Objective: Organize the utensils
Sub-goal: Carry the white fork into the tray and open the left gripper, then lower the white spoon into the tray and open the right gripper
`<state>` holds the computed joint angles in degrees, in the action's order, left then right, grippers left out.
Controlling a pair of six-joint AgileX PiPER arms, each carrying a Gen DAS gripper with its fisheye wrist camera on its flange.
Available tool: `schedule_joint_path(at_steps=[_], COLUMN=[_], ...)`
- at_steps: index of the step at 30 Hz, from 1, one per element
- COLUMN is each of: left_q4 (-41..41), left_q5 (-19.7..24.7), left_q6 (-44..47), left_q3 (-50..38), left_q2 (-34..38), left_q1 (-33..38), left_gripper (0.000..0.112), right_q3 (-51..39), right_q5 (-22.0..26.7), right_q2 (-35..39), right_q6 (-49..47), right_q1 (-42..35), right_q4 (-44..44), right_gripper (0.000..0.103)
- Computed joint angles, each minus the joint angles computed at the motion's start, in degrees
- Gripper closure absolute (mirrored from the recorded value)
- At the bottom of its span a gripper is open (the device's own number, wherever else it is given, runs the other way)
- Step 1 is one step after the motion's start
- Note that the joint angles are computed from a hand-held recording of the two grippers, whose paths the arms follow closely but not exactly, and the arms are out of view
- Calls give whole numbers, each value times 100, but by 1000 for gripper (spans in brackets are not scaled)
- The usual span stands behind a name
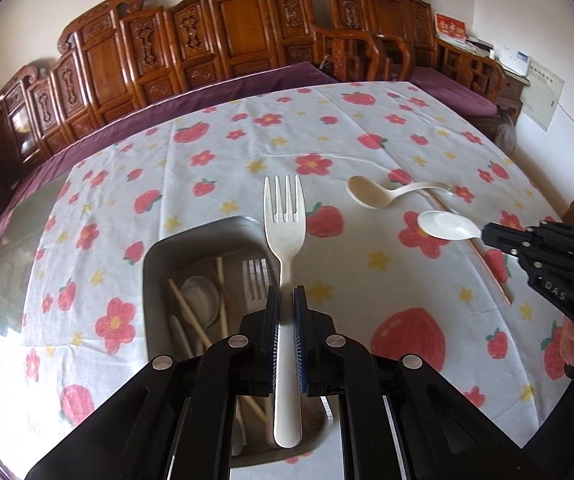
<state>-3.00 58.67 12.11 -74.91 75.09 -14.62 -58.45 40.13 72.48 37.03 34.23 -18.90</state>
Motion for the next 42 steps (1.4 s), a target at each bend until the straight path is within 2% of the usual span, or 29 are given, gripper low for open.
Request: schedule_joint_path(at_steps=[7, 15, 23, 27, 30, 33, 42], left_q4=[-236, -310, -589, -985, -1306, -1644, -2015], left_q5=[-330, -683, -833, -709, -605, -464, -312], left_q6=[177, 303, 610, 1017, 1345, 1677, 2332], left_q3=[318, 735, 966, 944, 851, 716, 443], left_q2=[199, 239, 125, 56, -27, -83, -69], left_q1=[561, 725, 1100, 1453, 1734, 2045, 2735], left_gripper=[106, 106, 105, 104, 104, 97, 96], right_q3=[-30, -118, -382, -664, -992, -1409, -3012], right_q5=[-40, -5, 204, 356, 432, 581, 890], right_q2=[52, 101, 109, 225, 434, 773, 2143], right_q6=[-68, -11, 479, 697, 712, 821, 932], right_q1=[2, 117, 496, 787, 961, 1218, 1627], right_q4=[35, -15, -314, -471, -427, -528, -450], right_gripper=[99, 99, 99, 99, 99, 99, 99])
